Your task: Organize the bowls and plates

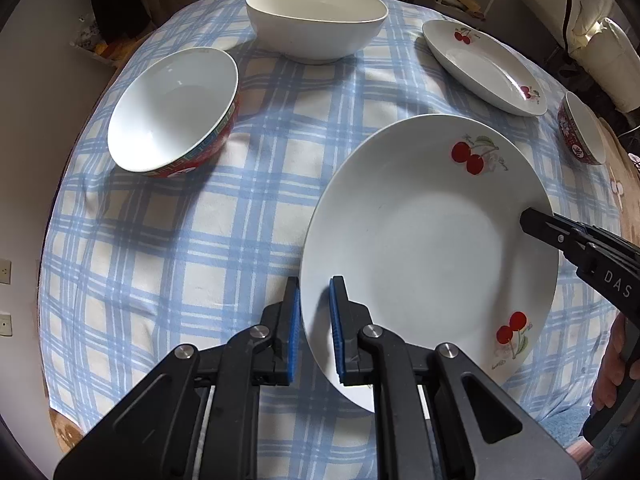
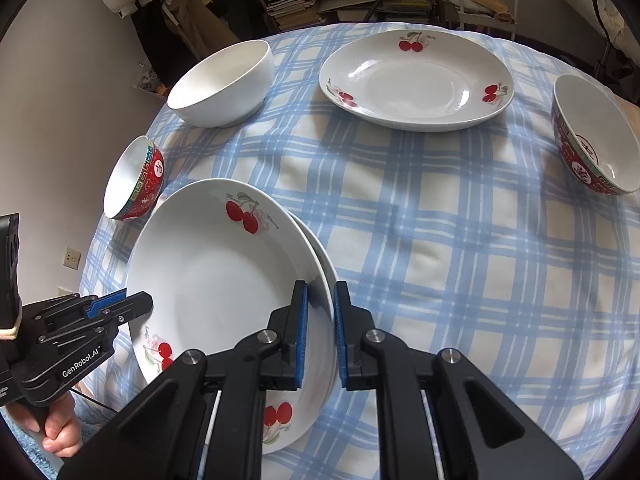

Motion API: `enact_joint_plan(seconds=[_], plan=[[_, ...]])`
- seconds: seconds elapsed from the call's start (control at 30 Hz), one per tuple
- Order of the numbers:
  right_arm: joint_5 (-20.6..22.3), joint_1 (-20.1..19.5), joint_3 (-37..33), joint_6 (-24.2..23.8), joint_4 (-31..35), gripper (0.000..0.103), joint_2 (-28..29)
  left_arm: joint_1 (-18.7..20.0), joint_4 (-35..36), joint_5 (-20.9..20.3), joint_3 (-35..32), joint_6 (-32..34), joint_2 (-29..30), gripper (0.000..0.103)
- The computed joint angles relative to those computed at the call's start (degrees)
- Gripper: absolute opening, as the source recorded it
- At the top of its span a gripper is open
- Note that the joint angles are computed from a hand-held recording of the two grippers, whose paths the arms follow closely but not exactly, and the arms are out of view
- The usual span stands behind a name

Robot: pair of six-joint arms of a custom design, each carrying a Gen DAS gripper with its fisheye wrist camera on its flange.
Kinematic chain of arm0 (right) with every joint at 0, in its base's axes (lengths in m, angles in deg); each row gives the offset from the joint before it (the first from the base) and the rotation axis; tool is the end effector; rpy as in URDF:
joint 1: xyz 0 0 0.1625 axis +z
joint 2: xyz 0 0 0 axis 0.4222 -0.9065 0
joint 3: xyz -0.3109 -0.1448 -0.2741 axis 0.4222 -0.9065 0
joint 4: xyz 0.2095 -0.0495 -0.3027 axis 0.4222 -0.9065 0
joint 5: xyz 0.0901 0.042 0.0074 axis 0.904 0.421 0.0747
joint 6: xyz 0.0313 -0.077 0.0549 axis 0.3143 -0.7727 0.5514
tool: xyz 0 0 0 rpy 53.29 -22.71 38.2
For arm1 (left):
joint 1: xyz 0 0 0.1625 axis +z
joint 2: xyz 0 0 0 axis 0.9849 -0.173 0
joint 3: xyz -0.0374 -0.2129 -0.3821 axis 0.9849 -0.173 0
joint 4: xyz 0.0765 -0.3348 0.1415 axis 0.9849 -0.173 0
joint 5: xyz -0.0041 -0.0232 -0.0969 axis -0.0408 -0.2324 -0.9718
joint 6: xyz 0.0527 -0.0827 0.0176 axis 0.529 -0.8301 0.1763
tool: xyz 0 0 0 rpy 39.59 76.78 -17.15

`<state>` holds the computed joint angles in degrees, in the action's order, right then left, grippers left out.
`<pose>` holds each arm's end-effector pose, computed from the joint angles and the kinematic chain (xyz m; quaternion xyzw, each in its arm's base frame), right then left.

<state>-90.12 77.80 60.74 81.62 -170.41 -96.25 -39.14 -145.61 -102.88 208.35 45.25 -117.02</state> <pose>0.1638 -0.3695 0.1484 -0.0649 -0.9394 0.2408 0.2352 -0.2061 -0.4313 0.0963 0.2359 0.9065 -0.0409 0.3477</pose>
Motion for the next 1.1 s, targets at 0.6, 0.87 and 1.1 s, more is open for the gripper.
enact_joint_plan(seconds=[0.6,0.87,1.1], plan=[[-0.56,-0.37,-0.39,-1.69,-1.06,0.014,1.03,0.43,0.66,1.12,-0.87,-1.62,2.88,0.015],[-1.79,-0.18,-0.81,-1.27,0.3,0.015,1.05,0.33,0.28,0.66,-0.54,-1.84,2.76,0.016],[-1.33,-0.5,-0.82,-1.14,0.34,0.015,1.04,0.12,0.75,1.91,-0.96,-1.39,3.1,0.017]])
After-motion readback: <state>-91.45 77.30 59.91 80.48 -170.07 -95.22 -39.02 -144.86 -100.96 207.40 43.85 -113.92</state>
